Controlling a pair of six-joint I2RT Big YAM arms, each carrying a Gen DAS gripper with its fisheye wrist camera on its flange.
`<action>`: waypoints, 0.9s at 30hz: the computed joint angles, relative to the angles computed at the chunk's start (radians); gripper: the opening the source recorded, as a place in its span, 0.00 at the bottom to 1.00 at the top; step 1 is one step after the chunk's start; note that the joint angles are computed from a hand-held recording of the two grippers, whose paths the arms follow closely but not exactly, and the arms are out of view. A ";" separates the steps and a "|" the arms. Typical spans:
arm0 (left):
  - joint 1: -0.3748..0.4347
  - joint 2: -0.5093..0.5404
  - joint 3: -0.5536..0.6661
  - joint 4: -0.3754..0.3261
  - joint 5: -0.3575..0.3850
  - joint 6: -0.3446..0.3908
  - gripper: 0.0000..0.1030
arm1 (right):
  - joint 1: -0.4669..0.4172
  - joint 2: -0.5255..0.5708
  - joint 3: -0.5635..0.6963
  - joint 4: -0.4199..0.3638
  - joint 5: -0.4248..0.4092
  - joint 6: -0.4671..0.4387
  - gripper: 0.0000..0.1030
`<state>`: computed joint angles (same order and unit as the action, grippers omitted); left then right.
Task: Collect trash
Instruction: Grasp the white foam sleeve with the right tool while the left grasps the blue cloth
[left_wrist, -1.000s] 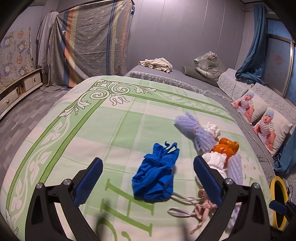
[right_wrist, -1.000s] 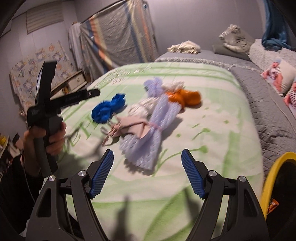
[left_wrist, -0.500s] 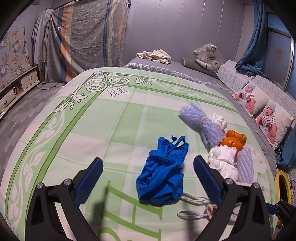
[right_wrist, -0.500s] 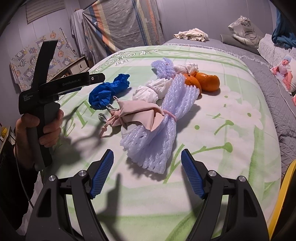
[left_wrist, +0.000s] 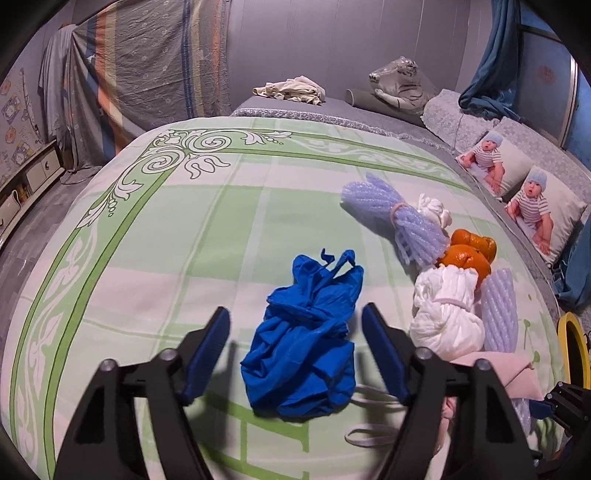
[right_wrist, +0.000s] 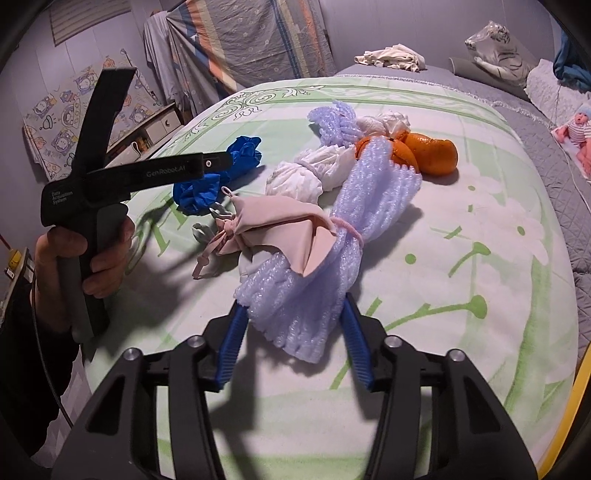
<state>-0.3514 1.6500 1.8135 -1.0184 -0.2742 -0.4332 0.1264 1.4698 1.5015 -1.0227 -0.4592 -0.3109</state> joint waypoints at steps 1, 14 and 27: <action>-0.001 0.002 0.002 -0.004 0.002 0.001 0.55 | 0.000 0.001 0.001 -0.001 -0.002 0.000 0.41; -0.011 0.004 0.020 -0.036 -0.013 0.021 0.19 | -0.010 -0.029 -0.008 0.002 0.015 -0.007 0.19; -0.032 -0.055 -0.005 -0.014 -0.053 0.016 0.17 | -0.060 -0.093 -0.031 0.037 -0.004 0.007 0.17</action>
<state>-0.3833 1.5946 1.8090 -1.0325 -0.3267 -0.4171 0.0667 1.3766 1.4703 -0.9854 -0.4631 -0.3036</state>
